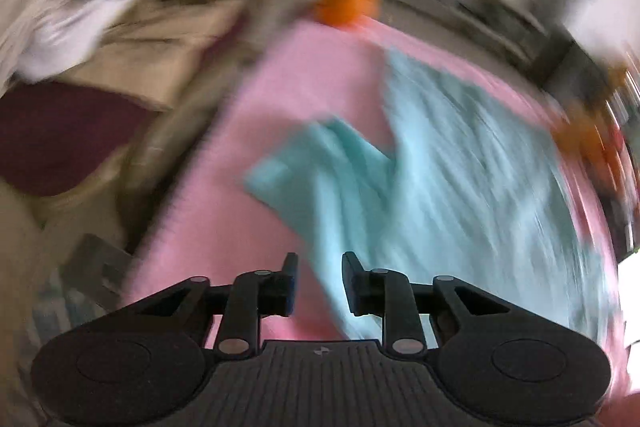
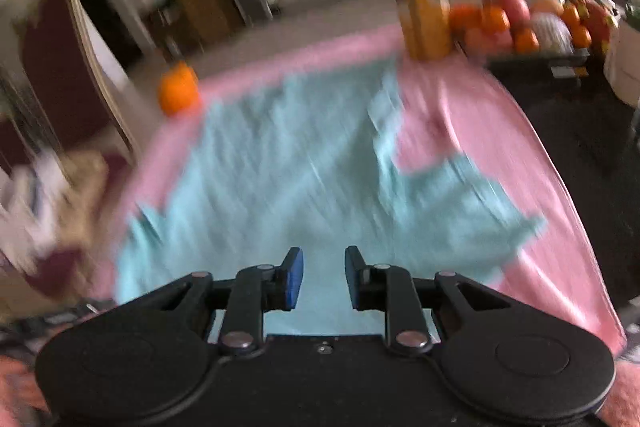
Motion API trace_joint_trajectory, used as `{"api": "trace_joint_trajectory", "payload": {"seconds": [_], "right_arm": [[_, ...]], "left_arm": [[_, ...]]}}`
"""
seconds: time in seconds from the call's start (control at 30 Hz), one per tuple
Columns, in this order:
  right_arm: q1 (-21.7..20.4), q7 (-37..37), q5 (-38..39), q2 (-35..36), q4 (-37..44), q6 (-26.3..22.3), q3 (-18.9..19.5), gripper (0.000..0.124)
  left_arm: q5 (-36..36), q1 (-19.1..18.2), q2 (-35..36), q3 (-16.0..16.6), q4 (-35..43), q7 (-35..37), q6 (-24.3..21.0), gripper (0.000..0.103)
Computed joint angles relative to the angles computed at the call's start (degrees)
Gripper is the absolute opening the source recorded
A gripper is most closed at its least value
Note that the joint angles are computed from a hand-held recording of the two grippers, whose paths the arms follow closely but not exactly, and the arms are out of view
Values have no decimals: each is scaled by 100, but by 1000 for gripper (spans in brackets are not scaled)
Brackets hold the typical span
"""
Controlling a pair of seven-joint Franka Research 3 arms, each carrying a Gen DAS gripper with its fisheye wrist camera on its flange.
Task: Fold clothes
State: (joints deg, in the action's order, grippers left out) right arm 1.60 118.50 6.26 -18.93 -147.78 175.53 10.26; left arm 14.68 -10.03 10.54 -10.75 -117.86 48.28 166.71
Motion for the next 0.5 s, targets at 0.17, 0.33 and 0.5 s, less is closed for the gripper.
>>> {"api": "trace_joint_trajectory", "payload": {"seconds": [0.17,0.33,0.5], "right_arm": [[-512,270,-2,449,490,719,565,28],[-697,514,-202,599,699,666,875,28],[-700,800,-463,533,659,503,912,29]], "left_arm": [[-680,354,823,-111,961,-80,-348,25],[-980,400,1361,-210,1690,193,-926,29],[-863,266,1411,-70,1703,126,-838,21]]}}
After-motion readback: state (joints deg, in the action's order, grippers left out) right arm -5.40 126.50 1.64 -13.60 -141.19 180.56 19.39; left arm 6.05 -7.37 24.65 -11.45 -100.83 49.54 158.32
